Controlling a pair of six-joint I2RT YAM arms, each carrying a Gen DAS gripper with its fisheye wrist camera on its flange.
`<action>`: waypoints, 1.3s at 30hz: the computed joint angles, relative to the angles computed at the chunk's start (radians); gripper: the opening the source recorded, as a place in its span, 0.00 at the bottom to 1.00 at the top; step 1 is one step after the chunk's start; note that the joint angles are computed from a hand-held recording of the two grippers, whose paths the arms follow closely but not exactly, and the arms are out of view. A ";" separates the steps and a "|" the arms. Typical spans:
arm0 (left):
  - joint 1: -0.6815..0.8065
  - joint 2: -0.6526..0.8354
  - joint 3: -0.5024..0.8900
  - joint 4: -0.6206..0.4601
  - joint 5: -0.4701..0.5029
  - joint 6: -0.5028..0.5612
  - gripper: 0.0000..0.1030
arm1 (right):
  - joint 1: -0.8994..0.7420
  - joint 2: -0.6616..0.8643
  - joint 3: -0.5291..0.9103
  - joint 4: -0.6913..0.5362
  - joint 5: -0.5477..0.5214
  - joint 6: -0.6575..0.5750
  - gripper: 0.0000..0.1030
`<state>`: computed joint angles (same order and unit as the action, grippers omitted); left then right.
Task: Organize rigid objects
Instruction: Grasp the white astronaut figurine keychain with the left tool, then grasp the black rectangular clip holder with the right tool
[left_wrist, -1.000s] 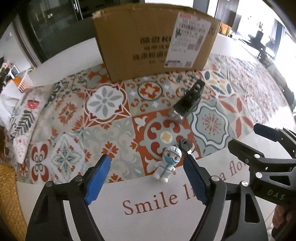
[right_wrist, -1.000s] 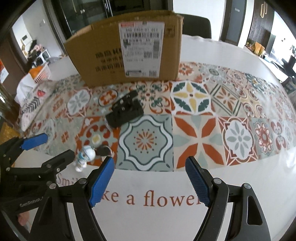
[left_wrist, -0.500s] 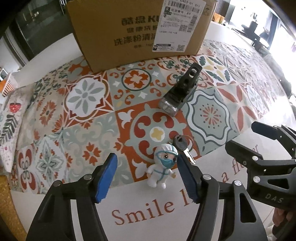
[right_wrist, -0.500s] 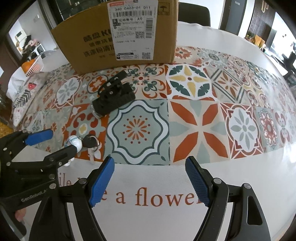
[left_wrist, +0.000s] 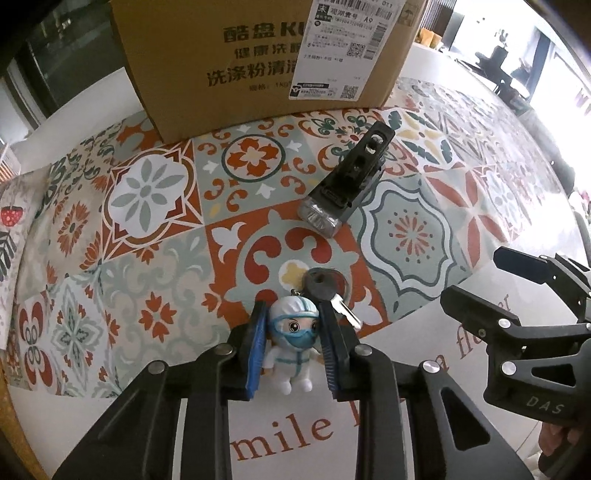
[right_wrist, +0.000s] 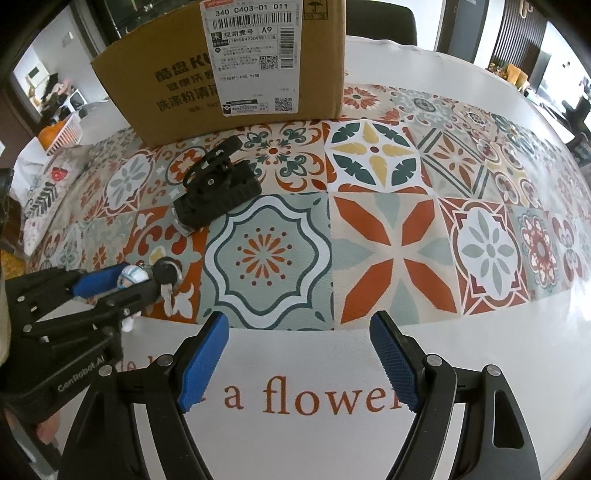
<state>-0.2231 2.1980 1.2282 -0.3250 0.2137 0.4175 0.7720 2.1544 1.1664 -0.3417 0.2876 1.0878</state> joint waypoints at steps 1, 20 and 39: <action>0.000 -0.001 -0.001 0.001 0.002 -0.005 0.27 | 0.000 0.000 0.002 0.000 0.001 -0.003 0.77; 0.081 -0.056 0.000 -0.017 0.040 -0.116 0.27 | -0.075 0.062 0.120 0.099 -0.051 -0.335 0.77; 0.118 -0.015 0.031 0.012 0.019 -0.171 0.27 | -0.137 0.257 0.394 0.022 -0.094 -0.572 0.82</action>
